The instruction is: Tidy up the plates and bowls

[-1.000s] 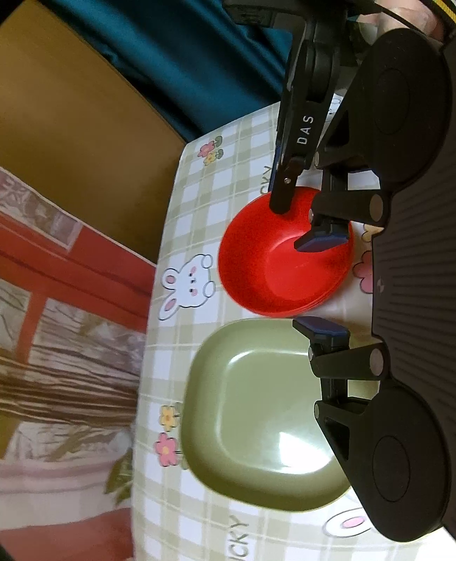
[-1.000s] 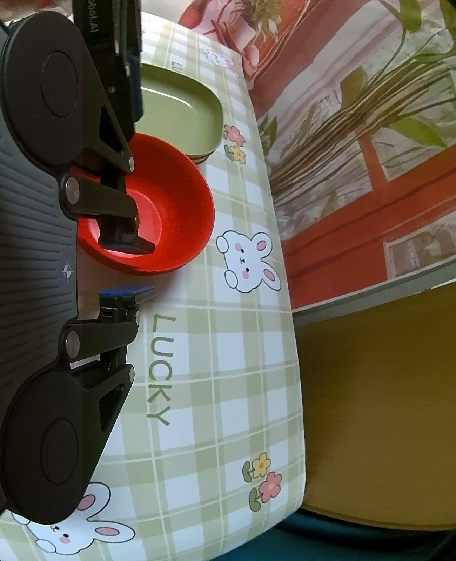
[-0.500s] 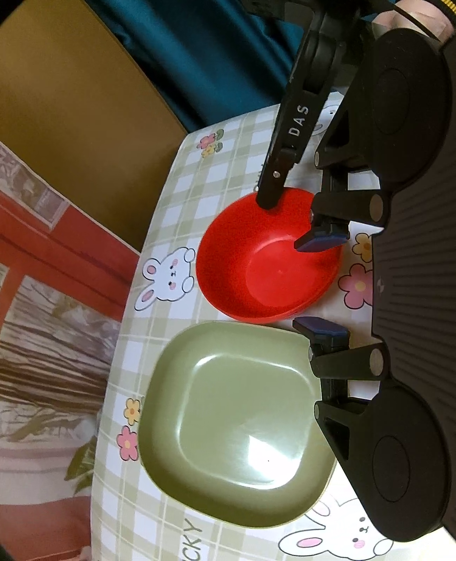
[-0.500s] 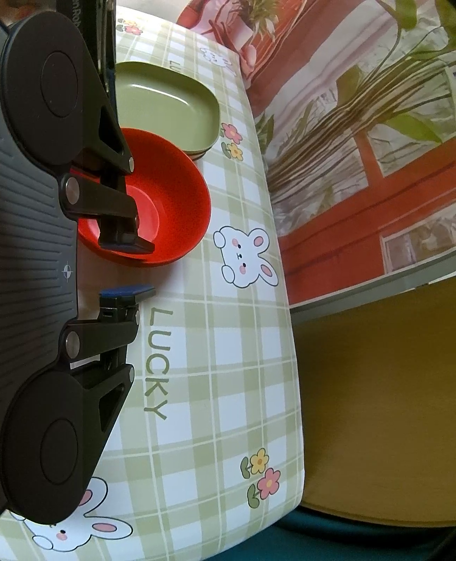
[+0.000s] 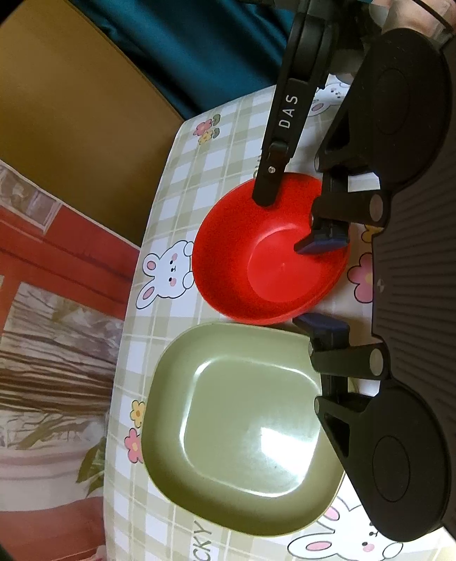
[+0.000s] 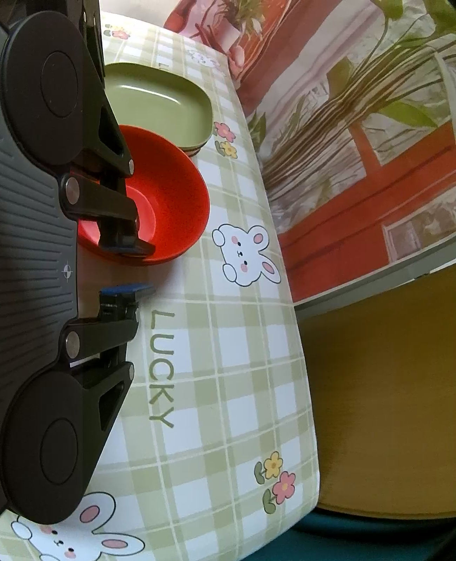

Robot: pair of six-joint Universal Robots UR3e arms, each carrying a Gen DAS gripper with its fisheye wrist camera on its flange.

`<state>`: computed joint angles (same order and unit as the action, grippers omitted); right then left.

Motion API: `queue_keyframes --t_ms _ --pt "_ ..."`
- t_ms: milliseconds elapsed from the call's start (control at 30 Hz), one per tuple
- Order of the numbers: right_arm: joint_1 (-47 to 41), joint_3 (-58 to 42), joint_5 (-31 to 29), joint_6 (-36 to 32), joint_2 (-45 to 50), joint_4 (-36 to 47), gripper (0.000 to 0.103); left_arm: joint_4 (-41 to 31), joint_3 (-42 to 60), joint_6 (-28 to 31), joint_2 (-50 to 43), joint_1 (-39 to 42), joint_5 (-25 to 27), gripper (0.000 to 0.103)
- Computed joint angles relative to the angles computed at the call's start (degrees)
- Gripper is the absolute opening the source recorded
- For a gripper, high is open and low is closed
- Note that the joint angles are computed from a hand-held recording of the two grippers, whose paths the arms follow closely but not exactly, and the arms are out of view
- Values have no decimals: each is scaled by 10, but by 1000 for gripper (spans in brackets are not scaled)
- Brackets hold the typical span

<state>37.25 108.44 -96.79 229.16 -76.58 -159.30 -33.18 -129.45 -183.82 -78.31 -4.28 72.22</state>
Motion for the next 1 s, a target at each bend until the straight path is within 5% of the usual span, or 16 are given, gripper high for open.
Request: queue_keyframes --t_ms 67,567,767,1000 --pt "3 -4 -8 -1 1 6 7 2 -1 10 1 1 -1 23" --pt "22 -14 -39 23 -42 55 6 -34 -3 32 52 10 -26 22" --pt "43 -77 -63 29 -32 95 6 -93 -1 66 117 50 -53 22" --pt "73 -194 -77 42 30 142 6 -218 20 169 196 142 -93 23"
